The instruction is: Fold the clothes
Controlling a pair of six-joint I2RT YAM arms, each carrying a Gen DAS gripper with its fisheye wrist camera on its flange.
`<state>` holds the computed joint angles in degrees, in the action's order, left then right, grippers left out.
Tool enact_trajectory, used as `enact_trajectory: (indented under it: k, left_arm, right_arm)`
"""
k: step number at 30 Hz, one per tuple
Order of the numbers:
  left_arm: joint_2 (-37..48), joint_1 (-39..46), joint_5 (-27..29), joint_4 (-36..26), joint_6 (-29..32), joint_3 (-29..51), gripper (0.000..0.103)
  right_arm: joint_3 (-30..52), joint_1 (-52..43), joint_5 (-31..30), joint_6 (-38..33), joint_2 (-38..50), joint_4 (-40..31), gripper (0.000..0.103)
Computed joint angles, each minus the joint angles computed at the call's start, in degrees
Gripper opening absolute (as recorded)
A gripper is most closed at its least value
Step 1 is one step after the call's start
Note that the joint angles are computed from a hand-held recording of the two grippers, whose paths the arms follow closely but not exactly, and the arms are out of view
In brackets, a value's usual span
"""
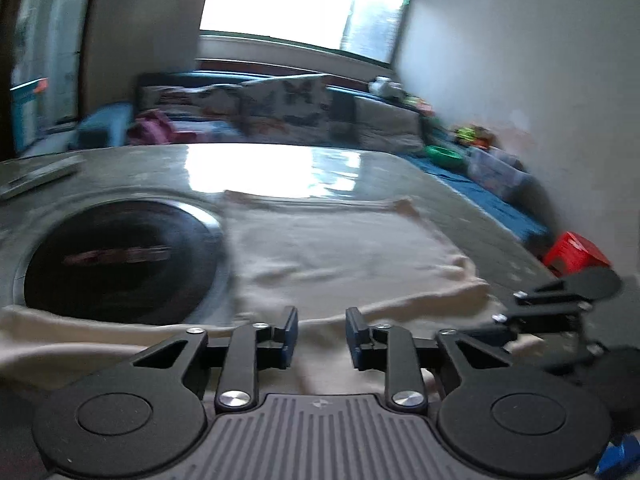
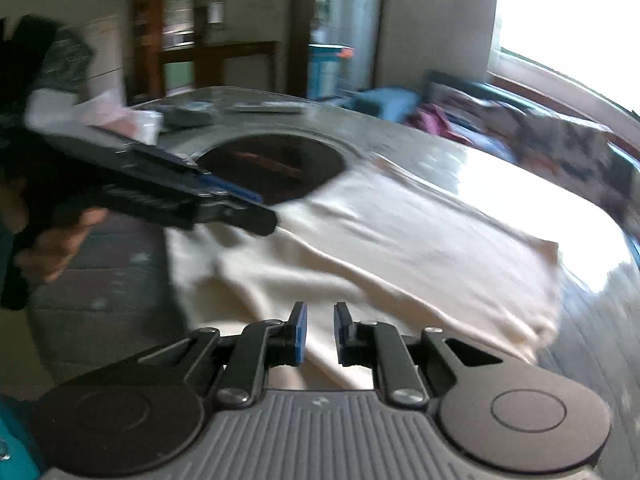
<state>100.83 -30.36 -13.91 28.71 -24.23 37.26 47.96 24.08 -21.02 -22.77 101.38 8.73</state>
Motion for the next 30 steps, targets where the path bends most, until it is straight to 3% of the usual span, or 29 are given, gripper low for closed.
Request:
enact_trajectory:
  k: [6, 8, 13, 15, 17, 22, 30]
  left_arm:
    - [8.06, 1.46, 1.24, -3.81, -1.34, 7.77, 0.017]
    - [8.89, 1.55, 0.07, -3.70, -0.91, 7.98, 0.010]
    - [7.42, 1.24, -1.59, -2.61, -1.05, 5.76, 0.012]
    - [4.85, 1.12, -2.18, -2.19, -1.79, 3.29, 0.015]
    - [1.91, 1.13, -3.04, -2.17, -3.06, 0.62, 0.029]
    - [-7.28, 2.43, -8.87, -6.63, -8.92, -6.42, 0.040]
    - [-20.01, 8.43, -17.64, -16.20, -21.63, -16.35, 0.047]
  right_arm:
    - [-1.46, -4.46, -0.82, 4.22, 2.21, 1.86, 0.013]
    - [-1.88, -4.85, -1.08, 3.73, 2.00, 1.96, 0.013]
    - [-0.46, -3.49, -0.93, 2.97, 1.74, 1.12, 0.014]
    - [0.62, -2.56, -1.11, 3.08, 1.95, 1.13, 0.016]
    - [1.99, -1.23, -1.27, 3.13, 2.74, 1.47, 0.016]
    - [5.57, 2.59, -1.58, 2.84, 6.22, 1.67, 0.016]
    - [4.53, 5.92, -0.14, -0.04, 7.03, 2.27, 0.020]
